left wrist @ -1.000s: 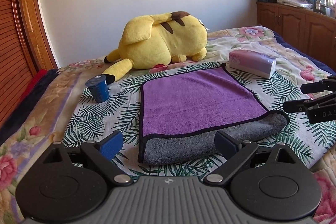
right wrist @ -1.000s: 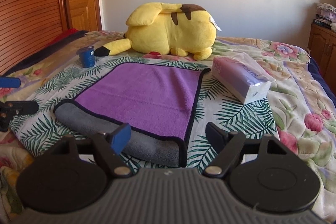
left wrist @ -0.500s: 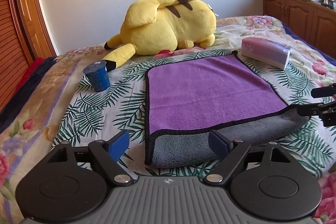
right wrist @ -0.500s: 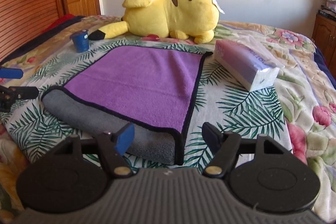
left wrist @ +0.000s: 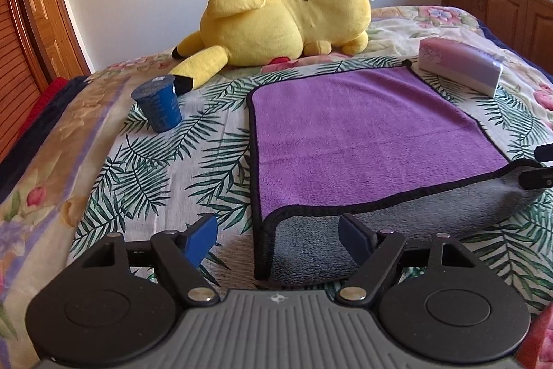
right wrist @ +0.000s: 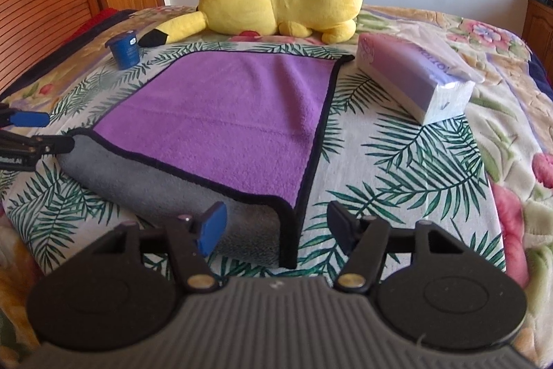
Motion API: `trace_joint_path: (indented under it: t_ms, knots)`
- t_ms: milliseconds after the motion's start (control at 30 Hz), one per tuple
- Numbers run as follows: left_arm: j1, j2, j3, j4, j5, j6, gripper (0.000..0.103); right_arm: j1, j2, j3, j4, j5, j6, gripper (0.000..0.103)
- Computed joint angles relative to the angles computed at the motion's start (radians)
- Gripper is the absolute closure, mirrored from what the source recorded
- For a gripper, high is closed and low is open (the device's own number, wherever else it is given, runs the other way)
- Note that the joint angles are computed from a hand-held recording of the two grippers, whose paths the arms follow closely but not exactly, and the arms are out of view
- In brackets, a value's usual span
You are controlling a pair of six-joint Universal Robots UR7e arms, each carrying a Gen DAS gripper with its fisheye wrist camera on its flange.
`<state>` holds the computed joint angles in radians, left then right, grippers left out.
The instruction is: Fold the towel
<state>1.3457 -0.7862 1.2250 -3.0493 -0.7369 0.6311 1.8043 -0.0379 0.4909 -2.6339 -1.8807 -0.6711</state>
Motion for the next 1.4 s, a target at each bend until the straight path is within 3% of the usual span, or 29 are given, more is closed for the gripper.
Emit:
trace_joint_path:
  t_ms: [300, 633, 1167, 1400]
  knots:
    - [0.015, 0.001, -0.019, 0.07, -0.008, -0.048, 0.057, 0.002, 0.004, -0.043, 0.111, -0.001, 0.026, 0.04]
    - [0.022, -0.003, -0.016, 0.125, -0.011, -0.086, 0.07, 0.004, 0.0, -0.052, 0.157, -0.011, 0.026, 0.049]
    - [0.022, -0.013, 0.0, 0.113, -0.03, -0.092, 0.103, 0.006, -0.007, -0.056, 0.175, -0.02, 0.006, 0.08]
    - [0.021, -0.021, 0.012, 0.101, -0.048, -0.088, 0.103, 0.004, -0.009, -0.051, 0.171, -0.016, -0.009, 0.094]
